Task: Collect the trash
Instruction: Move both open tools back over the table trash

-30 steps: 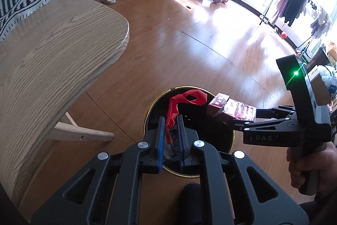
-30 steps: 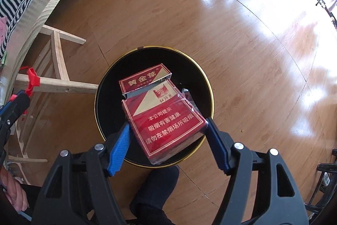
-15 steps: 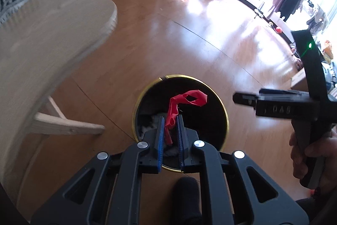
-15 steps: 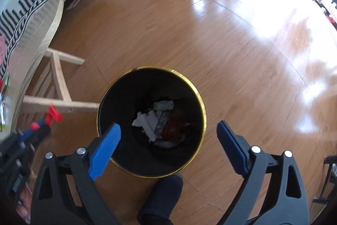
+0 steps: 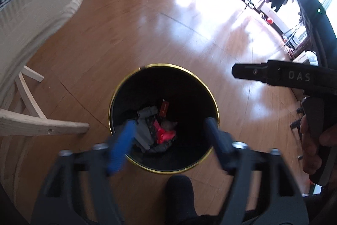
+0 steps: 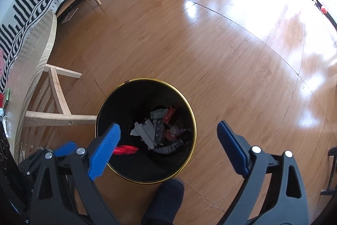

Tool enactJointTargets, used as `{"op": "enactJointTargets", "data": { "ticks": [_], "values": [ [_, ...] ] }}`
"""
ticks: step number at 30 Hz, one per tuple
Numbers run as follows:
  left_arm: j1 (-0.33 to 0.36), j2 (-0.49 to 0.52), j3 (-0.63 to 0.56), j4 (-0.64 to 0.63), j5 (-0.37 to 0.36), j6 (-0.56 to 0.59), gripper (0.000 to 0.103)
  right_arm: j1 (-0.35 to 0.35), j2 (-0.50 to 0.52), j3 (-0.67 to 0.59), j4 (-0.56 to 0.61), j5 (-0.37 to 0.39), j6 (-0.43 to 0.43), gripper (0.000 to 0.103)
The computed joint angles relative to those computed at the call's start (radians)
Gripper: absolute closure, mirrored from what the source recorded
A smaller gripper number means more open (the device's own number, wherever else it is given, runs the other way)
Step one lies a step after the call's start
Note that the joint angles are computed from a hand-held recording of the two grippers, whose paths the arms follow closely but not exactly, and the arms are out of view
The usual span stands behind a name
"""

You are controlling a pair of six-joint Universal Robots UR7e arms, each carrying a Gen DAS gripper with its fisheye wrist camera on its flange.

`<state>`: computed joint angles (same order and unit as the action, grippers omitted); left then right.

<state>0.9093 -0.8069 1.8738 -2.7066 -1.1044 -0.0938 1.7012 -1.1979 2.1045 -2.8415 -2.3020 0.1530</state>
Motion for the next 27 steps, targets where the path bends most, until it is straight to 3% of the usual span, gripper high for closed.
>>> {"op": "enactJointTargets", "data": {
  "ticks": [9,14,20,27],
  "values": [
    [-0.003,-0.051,0.009,0.031,0.034,-0.026,0.025,0.044,0.020,-0.030,0.018,-0.032,0.010,0.013],
    [-0.014,-0.144,0.039,0.054,0.097,-0.055,0.012,0.124,0.085,-0.089,0.003,-0.052,-0.002,0.013],
    [-0.015,-0.331,0.111,0.065,0.280,-0.080,0.010,0.222,0.228,-0.213,0.038,-0.022,-0.023,0.011],
    [0.079,-0.577,0.152,0.105,0.464,-0.153,0.010,0.319,0.434,-0.422,0.110,0.066,-0.077,0.011]
  ]
}}
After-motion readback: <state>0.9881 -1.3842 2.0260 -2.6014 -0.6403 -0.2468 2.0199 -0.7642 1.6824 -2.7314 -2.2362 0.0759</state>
